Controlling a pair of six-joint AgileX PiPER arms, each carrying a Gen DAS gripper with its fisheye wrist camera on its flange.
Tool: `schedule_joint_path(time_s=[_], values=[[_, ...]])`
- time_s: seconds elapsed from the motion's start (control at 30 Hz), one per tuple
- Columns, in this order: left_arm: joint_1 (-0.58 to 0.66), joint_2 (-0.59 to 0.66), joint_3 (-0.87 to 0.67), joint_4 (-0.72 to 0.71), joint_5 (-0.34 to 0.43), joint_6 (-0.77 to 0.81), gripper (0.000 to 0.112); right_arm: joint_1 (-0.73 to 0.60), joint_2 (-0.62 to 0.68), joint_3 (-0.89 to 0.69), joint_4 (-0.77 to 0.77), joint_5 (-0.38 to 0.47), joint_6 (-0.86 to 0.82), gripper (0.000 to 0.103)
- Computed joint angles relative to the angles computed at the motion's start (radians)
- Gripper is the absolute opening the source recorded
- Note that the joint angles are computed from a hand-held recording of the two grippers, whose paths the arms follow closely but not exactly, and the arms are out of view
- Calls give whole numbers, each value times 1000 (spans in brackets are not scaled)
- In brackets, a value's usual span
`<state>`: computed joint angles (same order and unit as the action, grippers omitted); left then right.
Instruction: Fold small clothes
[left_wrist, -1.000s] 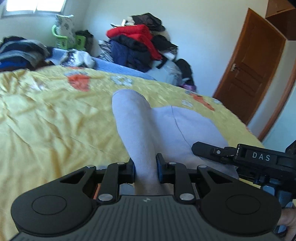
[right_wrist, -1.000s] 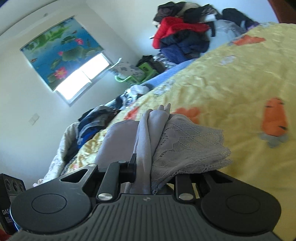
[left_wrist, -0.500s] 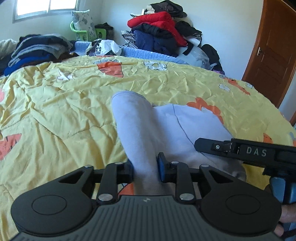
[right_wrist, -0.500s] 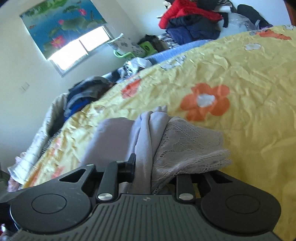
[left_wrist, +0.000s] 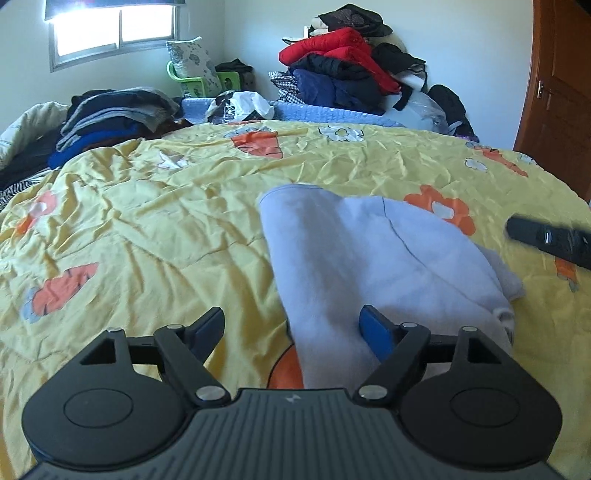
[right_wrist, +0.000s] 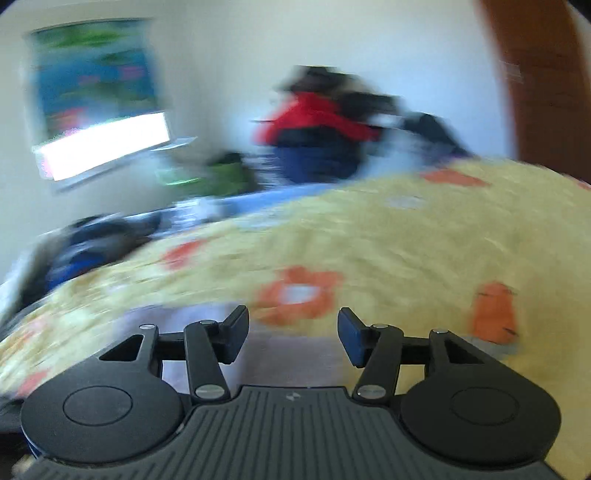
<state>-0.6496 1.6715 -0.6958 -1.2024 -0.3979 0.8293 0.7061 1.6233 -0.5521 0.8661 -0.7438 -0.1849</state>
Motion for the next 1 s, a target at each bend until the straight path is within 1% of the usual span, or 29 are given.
schedule_joint_path(time_s=[0.03,0.07,0.1,0.13,0.17,0.2,0.23,0.27,0.3,0.33,0.37,0.4,0.43,0.5,0.6,0.7,0.77,0.87,1.0], values=[[-8,-4,10,1,-12,-6,80,10,-29,16,-58,41,-13,57],[-16,-3,16,-6,-25,-6,81,26,-42,16,-75,84,-63,56],[-24,-5,21,-19,-35,-2,81,40,-40,-2,-53,136,-149,59],[-28,-8,24,-32,-39,2,81,45,-15,-35,9,185,-247,60],[-33,-19,31,-48,-38,7,81,56,11,-68,109,204,-347,61],[-38,-32,40,-50,-39,2,81,66,45,-94,209,202,-408,63],[-51,-48,56,-56,-50,0,81,57,45,-103,270,228,-430,63],[-70,-63,73,-68,-73,4,81,41,13,-92,297,262,-411,65],[-88,-71,82,-93,-92,18,85,42,-13,-70,284,263,-352,68],[-113,-84,96,-134,-115,37,87,61,-37,-41,276,238,-322,71],[-131,-96,111,-146,-131,30,91,89,-51,-23,304,205,-330,81],[-161,-112,138,-145,-160,2,93,131,-70,-7,365,172,-360,89],[-188,-123,158,-157,-188,-9,94,169,-86,-1,424,147,-408,92],[-262,-141,197,-215,-265,-11,95,243,-127,40,480,106,-449,96],[-349,-165,246,-285,-341,-23,95,308,-153,56,571,80,-514,100],[-406,-189,290,-329,-371,-46,95,361,-197,97,613,74,-500,101],[-436,-201,320,-351,-378,-63,95,387,-193,103,633,75,-495,102],[-489,-188,353,-380,-411,-100,96,440,-176,106,699,61,-509,102],[-518,-172,390,-372,-404,-174,96,502,-148,121,731,33,-481,102]])
